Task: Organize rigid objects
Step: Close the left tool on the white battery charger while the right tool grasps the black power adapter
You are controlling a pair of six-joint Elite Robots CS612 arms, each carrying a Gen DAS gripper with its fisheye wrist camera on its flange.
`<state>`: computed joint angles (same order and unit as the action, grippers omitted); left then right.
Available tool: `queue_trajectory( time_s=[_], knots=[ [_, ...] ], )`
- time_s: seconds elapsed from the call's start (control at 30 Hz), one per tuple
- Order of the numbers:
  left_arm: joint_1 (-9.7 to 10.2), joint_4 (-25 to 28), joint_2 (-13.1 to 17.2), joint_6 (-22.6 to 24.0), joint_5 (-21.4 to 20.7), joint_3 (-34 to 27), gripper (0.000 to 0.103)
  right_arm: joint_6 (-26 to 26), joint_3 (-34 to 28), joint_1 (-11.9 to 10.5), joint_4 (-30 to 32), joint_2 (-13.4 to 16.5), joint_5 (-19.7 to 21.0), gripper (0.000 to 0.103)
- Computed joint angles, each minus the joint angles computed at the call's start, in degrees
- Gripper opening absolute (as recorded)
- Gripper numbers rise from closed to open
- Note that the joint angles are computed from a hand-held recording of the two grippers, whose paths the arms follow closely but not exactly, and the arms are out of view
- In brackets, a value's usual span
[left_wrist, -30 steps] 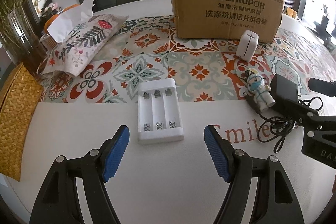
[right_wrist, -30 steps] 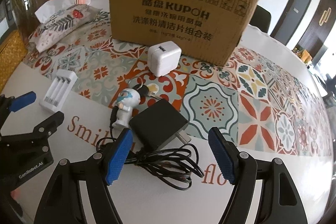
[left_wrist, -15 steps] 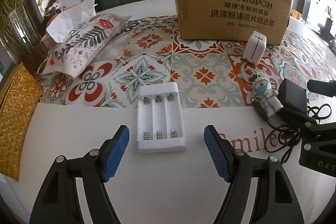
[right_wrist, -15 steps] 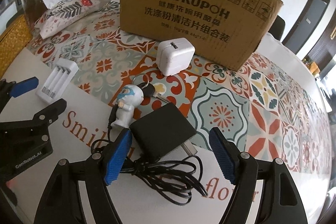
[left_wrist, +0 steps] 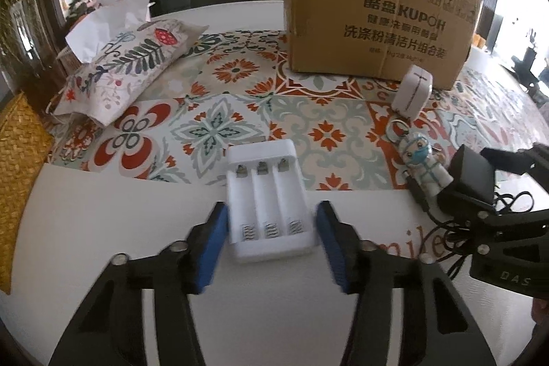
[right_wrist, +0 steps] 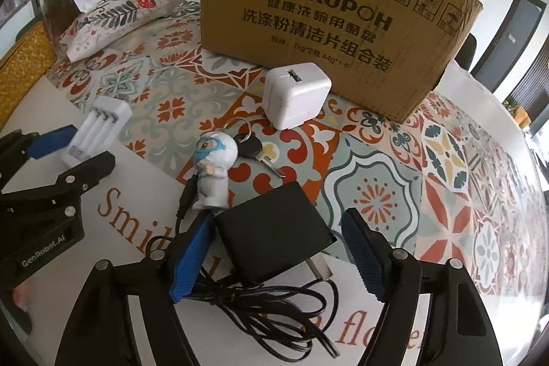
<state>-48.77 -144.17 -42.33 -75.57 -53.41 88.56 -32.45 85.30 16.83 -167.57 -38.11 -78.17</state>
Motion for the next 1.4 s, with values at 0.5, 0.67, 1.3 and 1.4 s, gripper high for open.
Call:
queue_trajectory(
  time_s=[0.5,0.67,1.3,1.4],
  knots=[
    [-0.62,-4.6,-1.2,2.6,-1.0,1.7,0.049,5.3,2.5,-0.6,1.1,-1.9,1.7,0.068],
    [-0.98,-5.4,-1.8,3.9,0.5,2.0,0.048,6.7,3.2,-0.9,0.6,-2.7,2.0,0.068],
    [-1.54,-7.4,-3.5,7.2,5.8,1.9,0.047,10.3,3.8,-1.8,-2.3,-4.3,5.2,0.059],
    [-1.58,-7.7,-3.7,7.7,6.4,1.8,0.047,10.6,4.0,-1.9,-2.9,-4.6,5.5,0.059]
  ],
)
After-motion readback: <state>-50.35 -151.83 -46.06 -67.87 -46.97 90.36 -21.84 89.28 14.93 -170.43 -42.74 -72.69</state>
